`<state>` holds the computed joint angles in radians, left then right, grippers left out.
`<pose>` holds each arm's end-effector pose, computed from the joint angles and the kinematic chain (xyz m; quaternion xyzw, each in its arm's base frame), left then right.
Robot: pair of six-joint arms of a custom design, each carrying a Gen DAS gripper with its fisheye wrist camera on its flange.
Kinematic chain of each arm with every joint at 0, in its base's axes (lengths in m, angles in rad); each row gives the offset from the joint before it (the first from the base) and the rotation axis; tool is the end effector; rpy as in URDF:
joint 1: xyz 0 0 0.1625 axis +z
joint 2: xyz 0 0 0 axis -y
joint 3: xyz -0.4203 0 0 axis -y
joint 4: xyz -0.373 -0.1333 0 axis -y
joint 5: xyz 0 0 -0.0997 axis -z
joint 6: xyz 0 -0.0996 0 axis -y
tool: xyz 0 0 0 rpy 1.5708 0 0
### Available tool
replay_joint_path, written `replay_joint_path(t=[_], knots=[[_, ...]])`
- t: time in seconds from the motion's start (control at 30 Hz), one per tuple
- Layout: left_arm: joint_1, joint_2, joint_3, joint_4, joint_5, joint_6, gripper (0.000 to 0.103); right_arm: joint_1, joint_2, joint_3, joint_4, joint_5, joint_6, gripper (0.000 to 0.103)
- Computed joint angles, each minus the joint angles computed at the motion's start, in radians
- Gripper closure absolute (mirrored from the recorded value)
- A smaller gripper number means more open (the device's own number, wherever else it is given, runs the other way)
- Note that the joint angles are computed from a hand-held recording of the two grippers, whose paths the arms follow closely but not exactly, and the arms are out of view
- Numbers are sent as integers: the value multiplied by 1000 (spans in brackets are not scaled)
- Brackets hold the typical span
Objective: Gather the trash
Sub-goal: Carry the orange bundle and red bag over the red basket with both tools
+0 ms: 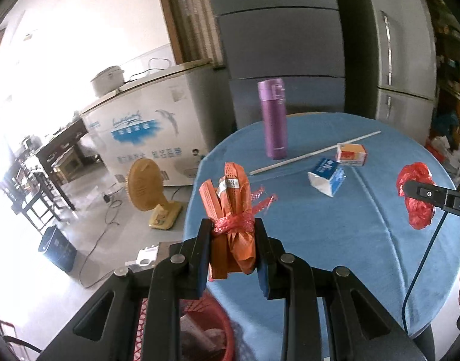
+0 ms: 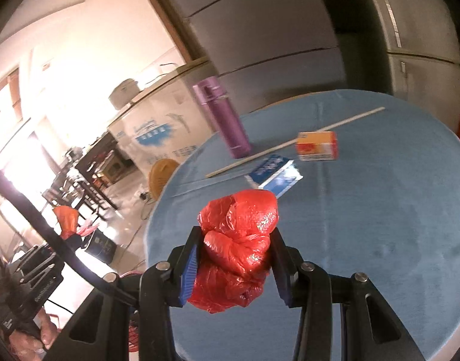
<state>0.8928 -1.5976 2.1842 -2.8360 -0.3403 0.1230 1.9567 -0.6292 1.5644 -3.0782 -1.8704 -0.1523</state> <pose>-0.0726 -0.4524 0.4129 0.1233 0.7840 -0.4105 0.4490 0.3585 -0.6063 0.0837 0.2116 -0.9257 0.2938 0.1097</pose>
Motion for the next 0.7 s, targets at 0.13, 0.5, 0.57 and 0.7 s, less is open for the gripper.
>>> replay_joint_path(t=[0.13,0.5,0.57,0.7], knots=[[5,-35,18,9,21,-13,75,17,22,-12,2,23,-11,57],[17,-89,62,7,72,-28,75,49,61,-16,24,80,-58,57],[17,-99,69,15,80,-39,75,56,69,-18,27,88,-72,57],[27,-121,80,51,84,-78,75,64,85,-19,31,104,-87,57]])
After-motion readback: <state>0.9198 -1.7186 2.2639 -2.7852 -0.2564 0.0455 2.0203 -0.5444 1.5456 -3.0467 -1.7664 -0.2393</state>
